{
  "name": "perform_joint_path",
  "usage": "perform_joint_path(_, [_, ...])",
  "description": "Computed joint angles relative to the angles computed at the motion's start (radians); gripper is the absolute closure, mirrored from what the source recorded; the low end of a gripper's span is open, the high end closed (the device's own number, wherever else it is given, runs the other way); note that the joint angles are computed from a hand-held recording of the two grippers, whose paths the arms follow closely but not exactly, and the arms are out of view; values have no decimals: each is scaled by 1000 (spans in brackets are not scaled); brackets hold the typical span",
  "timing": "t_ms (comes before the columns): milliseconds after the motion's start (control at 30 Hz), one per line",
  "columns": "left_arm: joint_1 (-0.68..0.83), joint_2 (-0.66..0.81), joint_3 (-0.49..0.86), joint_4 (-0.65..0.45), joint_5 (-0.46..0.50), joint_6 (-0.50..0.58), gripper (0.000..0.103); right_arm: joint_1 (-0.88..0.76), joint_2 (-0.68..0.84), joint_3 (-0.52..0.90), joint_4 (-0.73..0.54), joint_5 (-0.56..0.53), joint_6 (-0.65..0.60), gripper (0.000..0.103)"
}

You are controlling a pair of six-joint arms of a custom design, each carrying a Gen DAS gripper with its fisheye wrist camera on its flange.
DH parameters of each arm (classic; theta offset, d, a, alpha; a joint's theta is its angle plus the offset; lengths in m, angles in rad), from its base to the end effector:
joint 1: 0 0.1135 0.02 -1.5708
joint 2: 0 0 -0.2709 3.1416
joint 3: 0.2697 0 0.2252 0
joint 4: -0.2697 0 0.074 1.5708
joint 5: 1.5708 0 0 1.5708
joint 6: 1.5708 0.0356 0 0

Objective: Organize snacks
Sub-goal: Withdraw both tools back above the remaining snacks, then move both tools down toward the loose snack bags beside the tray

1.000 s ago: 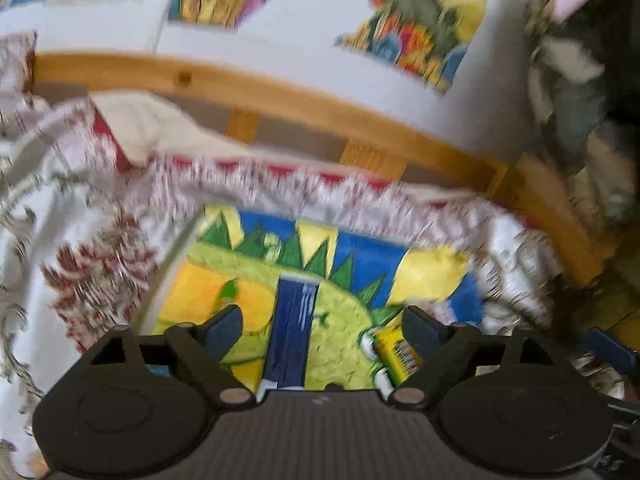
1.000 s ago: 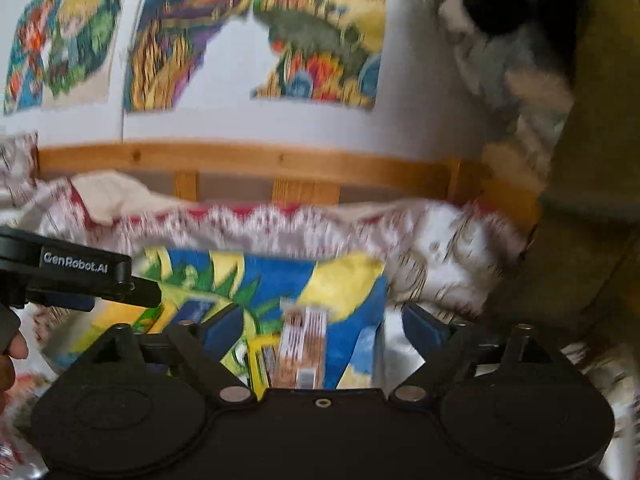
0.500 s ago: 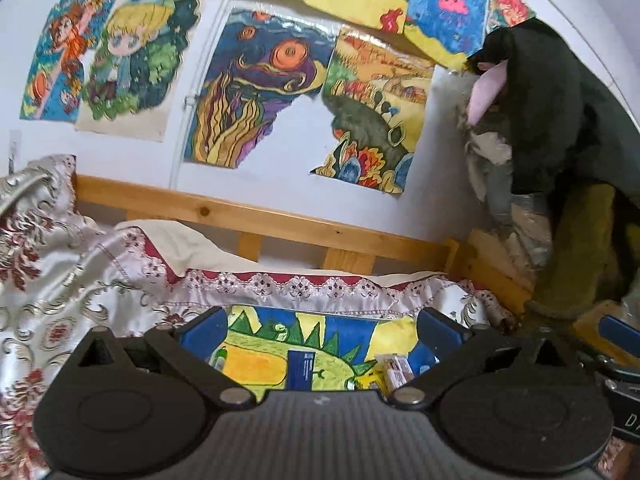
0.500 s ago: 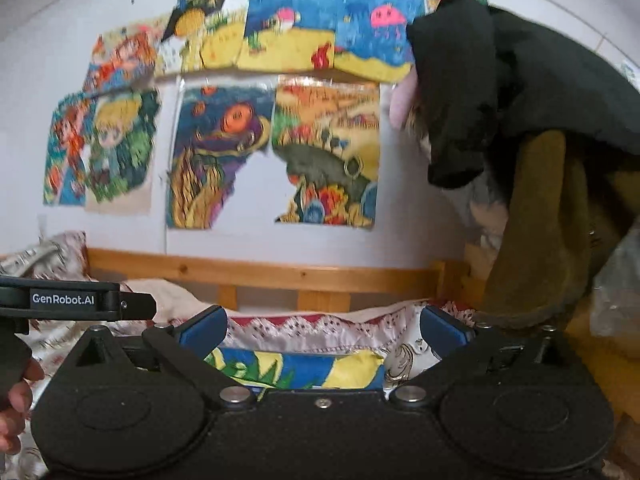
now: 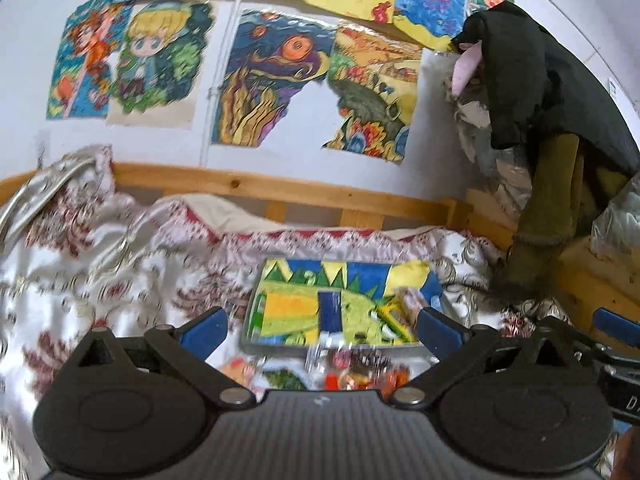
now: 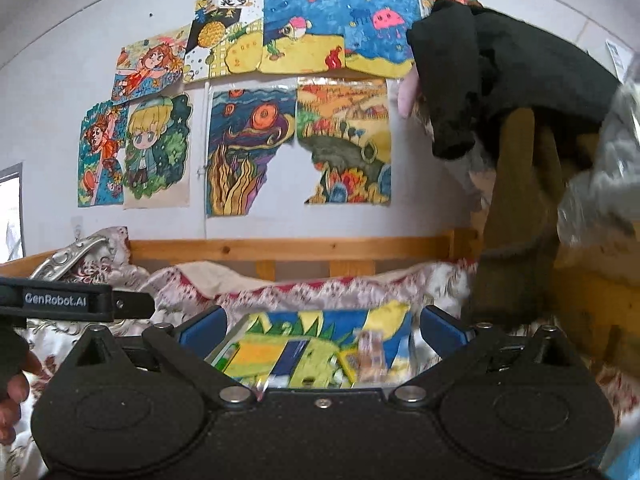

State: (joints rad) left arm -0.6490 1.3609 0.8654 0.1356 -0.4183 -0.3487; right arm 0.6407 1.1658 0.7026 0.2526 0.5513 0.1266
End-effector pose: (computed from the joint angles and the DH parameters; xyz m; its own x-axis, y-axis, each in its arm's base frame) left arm 0.2340 -0.1594 0.2905 -0.3489 -0.1272 -0.9285 0.1385 0.9729 -0.1853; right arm 0.2006 0.1263 0.2974 -0.1787 0.0009 -0.9839 -0.0766 0.9970 0.0149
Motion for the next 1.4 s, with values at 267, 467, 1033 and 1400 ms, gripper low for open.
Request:
perform_joint_path(267, [-61, -83, -174, 24, -89, 2, 0, 102, -47, -101, -58, 97, 84, 1])
perform_joint_path(467, [-92, -91, -230, -21, -99, -32, 0, 149, -59, -157, -100, 142, 134, 1])
perform_joint_path(1033, [-90, -7, -231, -64, -73, -68, 0, 114, 15, -183, -168, 63, 263, 1])
perform_joint_path(1400, [-76, 47, -223, -58, -37, -58, 0, 89, 67, -183, -167, 15, 282, 1])
